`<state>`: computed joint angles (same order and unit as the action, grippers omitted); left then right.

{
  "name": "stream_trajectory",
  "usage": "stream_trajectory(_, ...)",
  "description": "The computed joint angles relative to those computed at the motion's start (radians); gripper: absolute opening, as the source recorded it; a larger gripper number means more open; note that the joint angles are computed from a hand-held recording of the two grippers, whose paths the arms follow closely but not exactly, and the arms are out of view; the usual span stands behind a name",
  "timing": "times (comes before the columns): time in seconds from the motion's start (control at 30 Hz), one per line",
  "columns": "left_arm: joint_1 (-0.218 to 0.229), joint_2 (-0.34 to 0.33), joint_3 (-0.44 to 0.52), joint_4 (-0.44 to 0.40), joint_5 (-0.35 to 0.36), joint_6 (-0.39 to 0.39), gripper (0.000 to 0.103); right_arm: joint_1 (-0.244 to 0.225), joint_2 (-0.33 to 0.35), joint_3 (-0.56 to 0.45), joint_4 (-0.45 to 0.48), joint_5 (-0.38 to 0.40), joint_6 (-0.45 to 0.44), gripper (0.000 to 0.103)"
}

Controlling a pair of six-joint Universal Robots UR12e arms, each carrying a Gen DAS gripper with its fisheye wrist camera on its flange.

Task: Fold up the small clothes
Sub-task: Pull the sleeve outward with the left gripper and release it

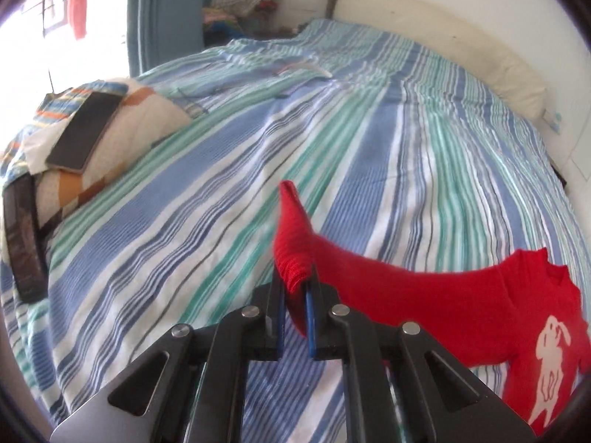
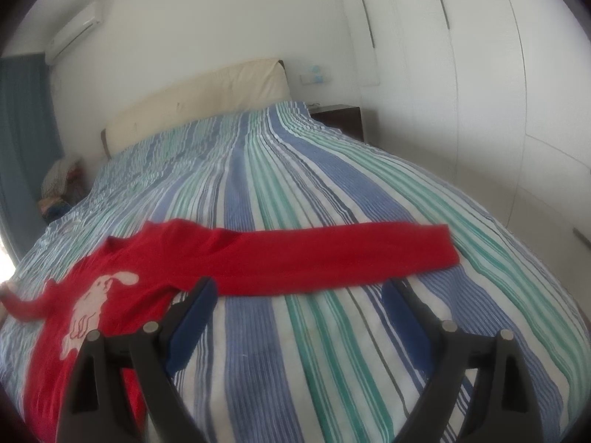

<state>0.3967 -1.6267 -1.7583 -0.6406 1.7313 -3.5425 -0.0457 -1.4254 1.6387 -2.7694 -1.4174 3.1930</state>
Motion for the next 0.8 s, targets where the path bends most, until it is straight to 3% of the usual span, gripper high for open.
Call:
stream_trajectory(0.23,0.027,0.038,-0.066,-0.041,0.018,-0.052,0.006,0.008,0.004,-0.003,0.008,-0.021,-0.014,0.090)
stream_trajectory(0.57,0.030,0.021,-0.082,-0.090,0.042,-0.069,0.007,0.006,0.005,-0.002,0.004,-0.026,-0.008,0.090)
stream_trajectory(0.73,0.067,0.036,-0.100,-0.065,-0.063,-0.088,0.019,0.004,0.003,0.000,-0.001,-0.032,0.005,0.090)
stream_trajectory(0.77,0.074,0.043,-0.106,-0.055,-0.089,-0.087,0.033,0.003,0.002,0.001,0.001,-0.033,0.007,0.090)
stream_trajectory(0.8,0.078,0.049,-0.109,-0.054,-0.105,-0.084,0.055,0.003,0.001,0.001,0.003,-0.035,0.009,0.090)
